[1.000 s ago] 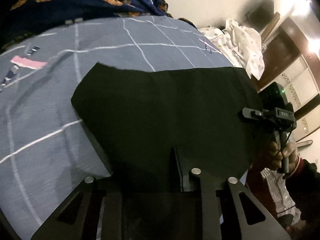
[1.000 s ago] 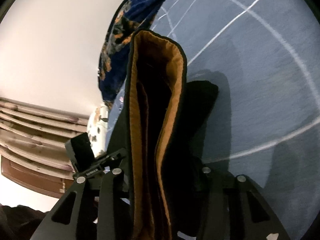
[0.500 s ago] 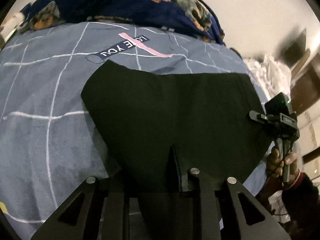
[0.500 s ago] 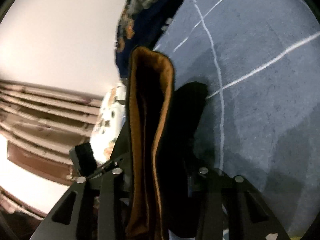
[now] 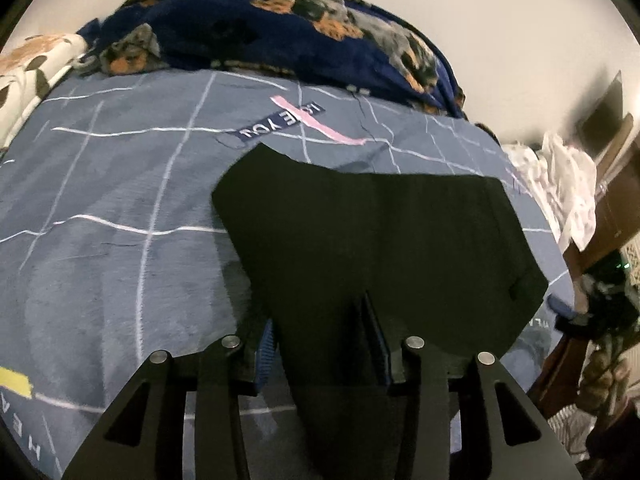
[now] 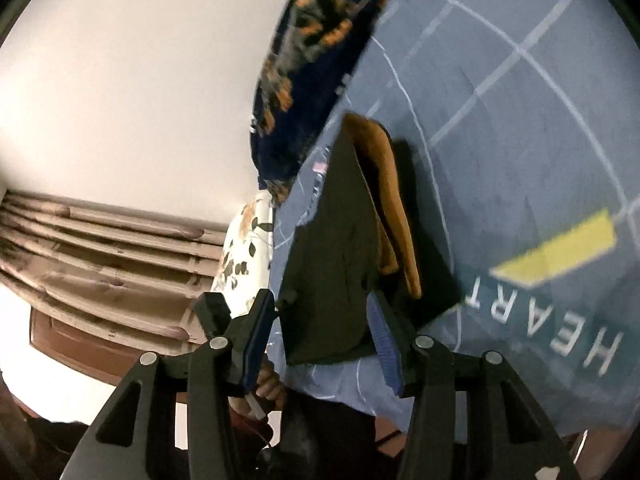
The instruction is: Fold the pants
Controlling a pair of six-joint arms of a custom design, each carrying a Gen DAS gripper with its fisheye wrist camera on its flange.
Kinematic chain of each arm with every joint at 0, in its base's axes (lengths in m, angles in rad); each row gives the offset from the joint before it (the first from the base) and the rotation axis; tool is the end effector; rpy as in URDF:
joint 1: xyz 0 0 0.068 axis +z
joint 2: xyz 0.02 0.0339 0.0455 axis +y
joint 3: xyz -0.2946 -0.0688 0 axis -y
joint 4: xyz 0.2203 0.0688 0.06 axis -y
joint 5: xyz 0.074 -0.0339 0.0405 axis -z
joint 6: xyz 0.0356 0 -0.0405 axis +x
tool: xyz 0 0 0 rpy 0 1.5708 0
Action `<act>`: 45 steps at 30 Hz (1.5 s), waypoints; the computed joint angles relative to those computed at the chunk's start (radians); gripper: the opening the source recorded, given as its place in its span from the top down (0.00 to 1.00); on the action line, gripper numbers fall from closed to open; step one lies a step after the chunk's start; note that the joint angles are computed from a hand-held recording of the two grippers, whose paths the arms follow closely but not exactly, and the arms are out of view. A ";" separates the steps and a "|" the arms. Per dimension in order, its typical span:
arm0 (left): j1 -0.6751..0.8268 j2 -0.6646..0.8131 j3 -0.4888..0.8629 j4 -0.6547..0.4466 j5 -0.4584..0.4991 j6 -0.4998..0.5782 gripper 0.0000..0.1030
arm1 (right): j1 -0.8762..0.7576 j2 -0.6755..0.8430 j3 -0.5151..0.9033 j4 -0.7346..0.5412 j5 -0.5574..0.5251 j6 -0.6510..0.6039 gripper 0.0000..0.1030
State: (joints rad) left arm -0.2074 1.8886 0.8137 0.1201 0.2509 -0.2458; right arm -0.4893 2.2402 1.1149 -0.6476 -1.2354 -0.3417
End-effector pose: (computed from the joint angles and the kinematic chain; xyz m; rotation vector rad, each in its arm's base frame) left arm 0.3234 -0.0771 0.1396 0.0534 2.5542 -0.4961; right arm 0.3112 -0.1276 0.0876 0.3378 2.3020 1.6034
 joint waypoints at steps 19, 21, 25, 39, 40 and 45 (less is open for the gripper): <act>-0.014 -0.092 -0.106 0.090 -0.018 -0.015 0.40 | 0.037 -0.169 -0.219 0.411 0.096 0.313 0.88; -0.018 -0.083 -0.106 0.098 -0.011 -0.018 0.38 | 0.030 -0.141 -0.218 0.393 0.121 0.284 0.88; -0.051 -0.058 -0.092 0.072 -0.042 0.000 0.38 | -0.008 0.027 -0.201 0.381 0.081 0.310 0.88; -0.049 -0.005 -0.097 0.100 -0.040 -0.025 0.32 | 0.036 -0.126 -0.225 0.391 0.254 0.329 0.81; -0.039 -0.001 -0.096 0.097 -0.031 -0.033 0.32 | 0.037 -0.145 -0.225 0.386 0.274 0.325 0.76; 0.010 0.037 -0.074 0.077 0.042 -0.073 0.32 | 0.041 -0.216 -0.223 0.387 0.360 0.322 0.50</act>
